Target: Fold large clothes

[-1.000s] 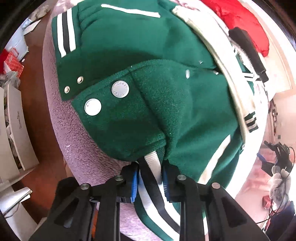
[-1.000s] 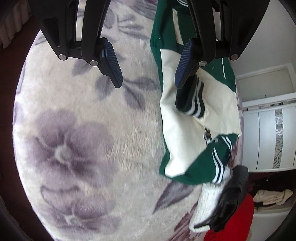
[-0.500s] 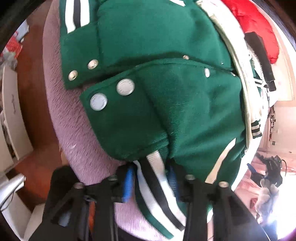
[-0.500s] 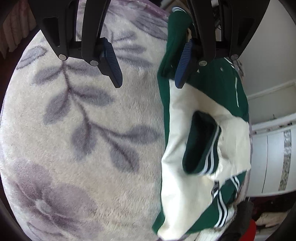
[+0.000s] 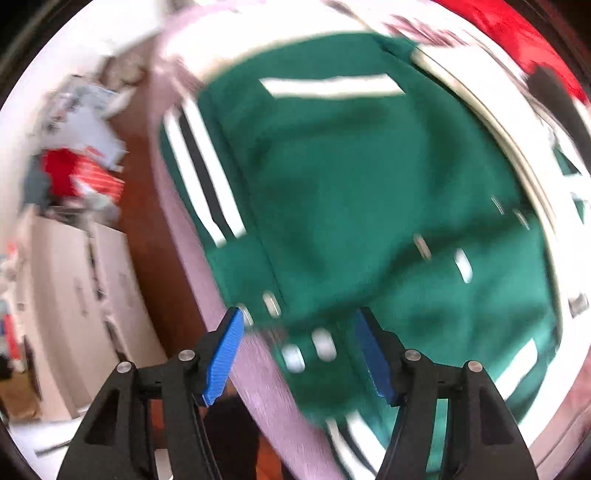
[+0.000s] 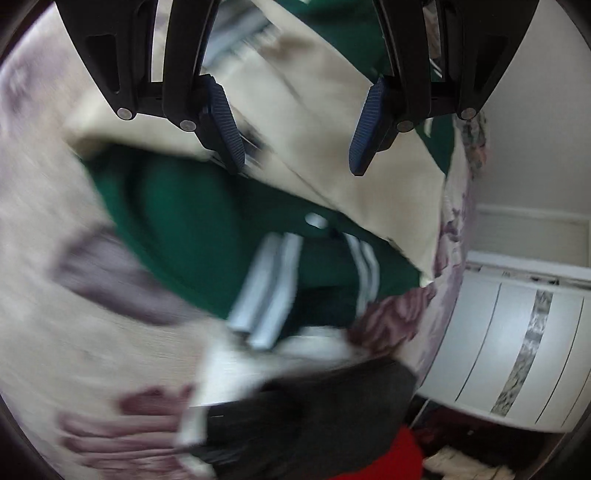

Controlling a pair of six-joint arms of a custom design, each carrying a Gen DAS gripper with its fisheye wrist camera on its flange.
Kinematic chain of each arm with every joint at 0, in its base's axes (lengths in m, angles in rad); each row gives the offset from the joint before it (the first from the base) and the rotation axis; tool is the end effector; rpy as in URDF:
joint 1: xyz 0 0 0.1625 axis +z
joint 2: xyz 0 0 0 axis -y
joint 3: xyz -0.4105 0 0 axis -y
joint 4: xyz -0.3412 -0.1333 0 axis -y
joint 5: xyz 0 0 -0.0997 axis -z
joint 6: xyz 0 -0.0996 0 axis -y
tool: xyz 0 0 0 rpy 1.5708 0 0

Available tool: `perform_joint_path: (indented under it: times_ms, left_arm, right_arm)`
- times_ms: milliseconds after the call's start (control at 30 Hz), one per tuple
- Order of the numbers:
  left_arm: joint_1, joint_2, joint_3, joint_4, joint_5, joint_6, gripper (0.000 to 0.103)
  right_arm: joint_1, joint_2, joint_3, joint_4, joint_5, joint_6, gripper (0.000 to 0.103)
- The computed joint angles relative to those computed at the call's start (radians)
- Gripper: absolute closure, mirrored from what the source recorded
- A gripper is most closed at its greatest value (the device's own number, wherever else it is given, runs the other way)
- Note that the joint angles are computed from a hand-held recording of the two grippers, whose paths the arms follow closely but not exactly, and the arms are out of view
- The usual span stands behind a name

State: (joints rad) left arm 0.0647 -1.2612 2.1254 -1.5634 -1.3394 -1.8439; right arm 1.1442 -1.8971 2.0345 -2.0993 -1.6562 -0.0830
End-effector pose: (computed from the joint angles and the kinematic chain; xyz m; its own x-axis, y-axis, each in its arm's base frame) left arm -0.3258 -0.1776 0.1553 -0.6487 -0.3051 -0.6972 -0.0652 0.9350 -0.3486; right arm -0.0256 -0.3579 0.4509 -0.9222 0.3706 0.1102 0.3071 0.8754 -0.3734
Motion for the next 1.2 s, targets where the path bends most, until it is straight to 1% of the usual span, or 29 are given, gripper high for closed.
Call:
perform_joint_path:
  times_ms: [67, 100, 167, 200, 233, 267, 300, 333, 367, 433, 567, 600, 633, 700, 767, 800, 833, 900, 933, 967, 1000, 1067, 1100, 1133, 1167, 1200]
  left_arm:
    - [0.021, 0.010, -0.014, 0.043, 0.052, -0.065, 0.043]
    - [0.029, 0.009, -0.017, 0.063, 0.064, -0.084, 0.043]
    - [0.042, -0.009, -0.004, 0.067, 0.072, -0.115, 0.043]
    - [0.045, -0.019, 0.003, 0.068, 0.070, -0.126, 0.043]
    - [0.043, -0.044, 0.017, 0.073, 0.063, -0.133, 0.043]
    - [0.043, -0.059, 0.026, 0.076, 0.052, -0.134, 0.043]
    - [0.038, -0.079, 0.035, 0.095, 0.034, -0.140, 0.043]
    - [0.030, -0.105, 0.048, 0.113, 0.012, -0.155, 0.043]
    - [0.029, -0.119, 0.060, 0.113, -0.001, -0.167, 0.043]
    - [0.022, -0.168, 0.087, 0.126, -0.042, -0.211, 0.043]
    - [0.015, -0.226, 0.129, 0.111, -0.091, -0.256, 0.043]
    - [0.014, -0.231, 0.133, 0.106, -0.094, -0.260, 0.043]
    - [0.015, -0.241, 0.142, 0.094, -0.094, -0.263, 0.043]
    - [0.023, -0.246, 0.158, 0.055, -0.092, -0.254, 0.043]
    - [0.037, -0.244, 0.171, 0.014, -0.086, -0.230, 0.043]
    - [0.041, -0.243, 0.173, -0.009, -0.082, -0.224, 0.043]
    - [0.042, -0.237, 0.169, -0.026, -0.073, -0.221, 0.043]
    - [0.034, -0.209, 0.149, -0.056, -0.043, -0.186, 0.043]
    - [0.036, -0.185, 0.130, -0.072, -0.025, -0.146, 0.043]
    - [0.040, -0.150, 0.105, -0.078, -0.011, -0.095, 0.043]
    - [0.044, -0.111, 0.079, -0.083, -0.001, -0.043, 0.043]
    - [0.045, -0.032, 0.031, -0.107, 0.034, 0.055, 0.043]
    - [0.043, 0.002, 0.012, -0.122, 0.053, 0.096, 0.040]
    - [0.044, 0.044, -0.010, -0.136, 0.069, 0.144, 0.033]
    - [0.050, 0.089, -0.034, -0.146, 0.074, 0.195, 0.009]
    - [0.056, 0.130, -0.052, -0.158, 0.075, 0.241, 0.000]
  right_arm:
    - [0.059, 0.151, -0.032, -0.081, -0.007, 0.053, 0.042]
    - [0.076, 0.218, -0.049, -0.110, -0.010, 0.062, 0.042]
    - [0.103, 0.333, -0.068, -0.184, -0.049, 0.103, 0.042]
    - [0.105, 0.372, -0.078, -0.203, -0.053, 0.119, 0.044]
    - [0.105, 0.404, -0.080, -0.231, -0.058, 0.138, 0.048]
    - [0.103, 0.422, -0.070, -0.268, -0.043, 0.152, 0.076]
    - [0.113, 0.437, -0.059, -0.305, -0.061, 0.164, 0.090]
    - [0.132, 0.447, -0.047, -0.340, -0.099, 0.166, 0.095]
    - [0.156, 0.449, -0.034, -0.386, -0.142, 0.151, 0.100]
    - [0.200, 0.449, -0.022, -0.446, -0.235, 0.148, 0.101]
    - [0.259, 0.473, -0.072, -0.501, -0.383, 0.195, 0.101]
    - [0.266, 0.485, -0.099, -0.476, -0.395, 0.204, 0.101]
    - [0.272, 0.498, -0.125, -0.460, -0.414, 0.228, 0.101]
    - [0.285, 0.529, -0.165, -0.426, -0.446, 0.222, 0.101]
    - [0.286, 0.556, -0.203, -0.337, -0.481, 0.228, 0.101]
    - [0.275, 0.556, -0.216, -0.292, -0.466, 0.229, 0.100]
    - [0.267, 0.549, -0.221, -0.273, -0.448, 0.222, 0.099]
    - [0.264, 0.520, -0.247, -0.174, -0.423, 0.226, 0.071]
    - [0.258, 0.478, -0.242, -0.136, -0.382, 0.224, 0.064]
    - [0.251, 0.418, -0.216, -0.130, -0.352, 0.217, 0.050]
    - [0.253, 0.366, -0.191, -0.130, -0.362, 0.214, 0.044]
    - [0.260, 0.264, -0.146, -0.128, -0.420, 0.171, 0.041]
    - [0.261, 0.238, -0.136, -0.112, -0.460, 0.152, 0.041]
    - [0.260, 0.216, -0.128, -0.080, -0.528, 0.137, 0.041]
    - [0.256, 0.211, -0.120, -0.064, -0.577, 0.135, 0.041]
    - [0.230, 0.189, -0.105, -0.060, -0.597, 0.132, 0.041]
